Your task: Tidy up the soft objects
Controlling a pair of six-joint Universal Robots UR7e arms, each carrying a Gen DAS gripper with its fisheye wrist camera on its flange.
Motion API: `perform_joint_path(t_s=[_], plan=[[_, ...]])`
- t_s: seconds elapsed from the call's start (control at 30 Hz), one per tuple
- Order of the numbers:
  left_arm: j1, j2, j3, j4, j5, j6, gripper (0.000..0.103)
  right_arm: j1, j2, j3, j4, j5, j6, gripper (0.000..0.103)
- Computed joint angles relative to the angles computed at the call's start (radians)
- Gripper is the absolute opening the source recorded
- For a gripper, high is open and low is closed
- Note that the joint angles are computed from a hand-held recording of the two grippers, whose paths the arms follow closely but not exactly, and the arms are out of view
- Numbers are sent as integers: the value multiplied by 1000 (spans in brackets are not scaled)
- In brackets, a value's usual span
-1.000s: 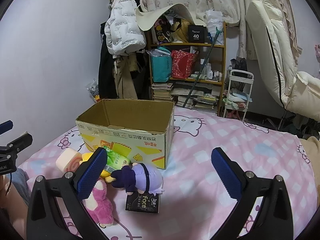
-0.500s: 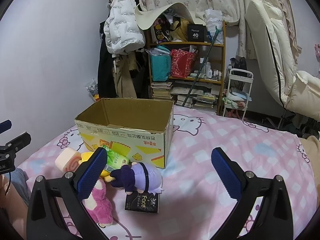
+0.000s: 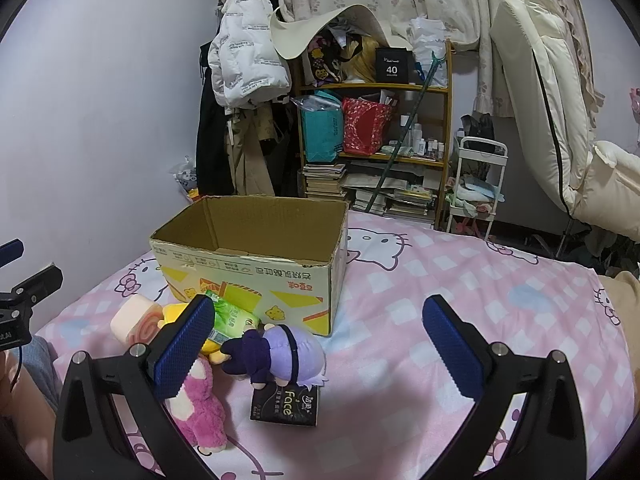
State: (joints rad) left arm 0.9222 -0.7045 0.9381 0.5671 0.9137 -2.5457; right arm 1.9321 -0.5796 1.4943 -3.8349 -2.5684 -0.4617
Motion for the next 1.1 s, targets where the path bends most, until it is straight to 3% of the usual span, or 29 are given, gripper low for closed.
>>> perform_joint_path(t_s=[1.1], plan=[[-3, -1, 10, -3, -1, 12, 102, -3, -3, 7, -6, 14, -12, 103]])
